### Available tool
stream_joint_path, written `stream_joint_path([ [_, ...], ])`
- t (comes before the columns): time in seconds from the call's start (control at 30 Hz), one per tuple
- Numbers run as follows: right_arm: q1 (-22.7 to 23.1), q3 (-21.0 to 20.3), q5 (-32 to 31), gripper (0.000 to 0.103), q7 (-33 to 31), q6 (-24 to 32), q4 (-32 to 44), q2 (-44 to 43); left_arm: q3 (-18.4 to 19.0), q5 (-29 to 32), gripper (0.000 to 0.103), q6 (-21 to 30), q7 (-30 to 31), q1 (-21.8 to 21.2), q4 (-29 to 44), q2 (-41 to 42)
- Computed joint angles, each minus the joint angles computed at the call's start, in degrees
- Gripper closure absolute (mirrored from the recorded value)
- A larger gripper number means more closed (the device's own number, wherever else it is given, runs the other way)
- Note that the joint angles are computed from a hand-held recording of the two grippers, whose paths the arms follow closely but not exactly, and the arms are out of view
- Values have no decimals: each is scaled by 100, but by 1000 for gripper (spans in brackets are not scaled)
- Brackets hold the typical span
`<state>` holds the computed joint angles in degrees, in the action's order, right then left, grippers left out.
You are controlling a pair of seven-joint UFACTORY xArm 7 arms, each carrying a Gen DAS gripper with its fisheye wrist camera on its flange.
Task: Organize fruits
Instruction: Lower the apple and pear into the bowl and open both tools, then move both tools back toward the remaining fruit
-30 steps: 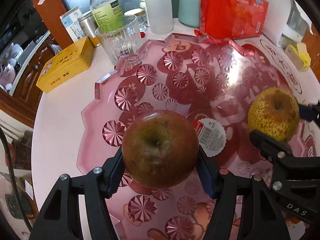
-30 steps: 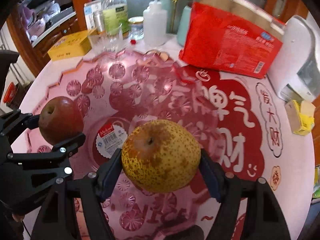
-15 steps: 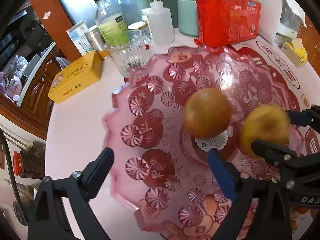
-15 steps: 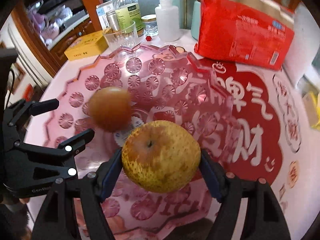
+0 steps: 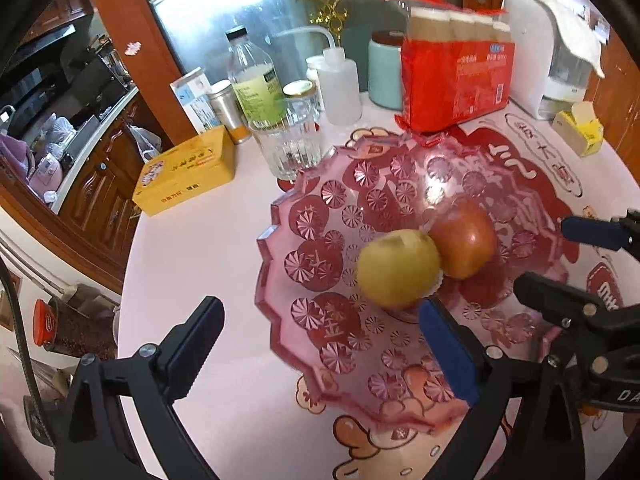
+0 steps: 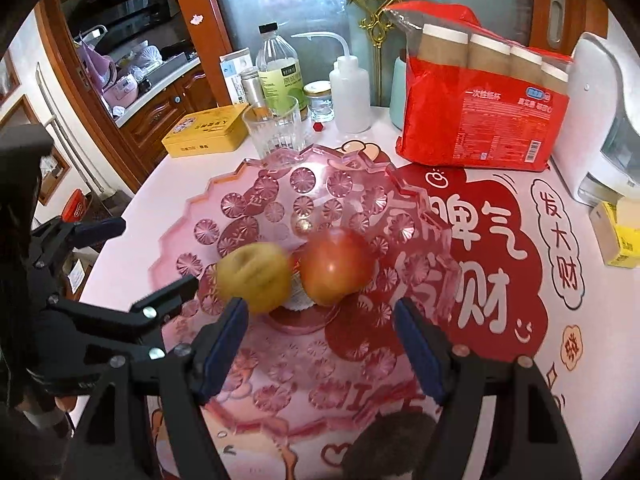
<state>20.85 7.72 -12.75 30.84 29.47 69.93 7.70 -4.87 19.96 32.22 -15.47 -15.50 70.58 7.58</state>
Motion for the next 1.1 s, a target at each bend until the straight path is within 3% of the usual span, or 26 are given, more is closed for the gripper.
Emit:
stream_joint_path([
  [0.4,50,238,-725,27,963,373,-604,-907,-159,-1245,6,-394,509,187,-876,-1053],
  [0.53,-32,370,-1211,27,1551,482,-762,-1224,-253,-1049,6,-626,315,257,-1193,-1436],
  [0.7,-177,517,-1432,27,1911,491,-1013,-1651,-316,-1123,6,-681,324,272,-1402,-1857],
  [0.9,-423,712,-1491,27,2124,434,-1423,-2360,-446,-1304,6,-1107,43,342,-1955,-2618],
  [1.1,-654,862,-1233,27,2047,116,-2124,-3225,-591,-1436,6,-552,-189,255,-2182,-3242],
])
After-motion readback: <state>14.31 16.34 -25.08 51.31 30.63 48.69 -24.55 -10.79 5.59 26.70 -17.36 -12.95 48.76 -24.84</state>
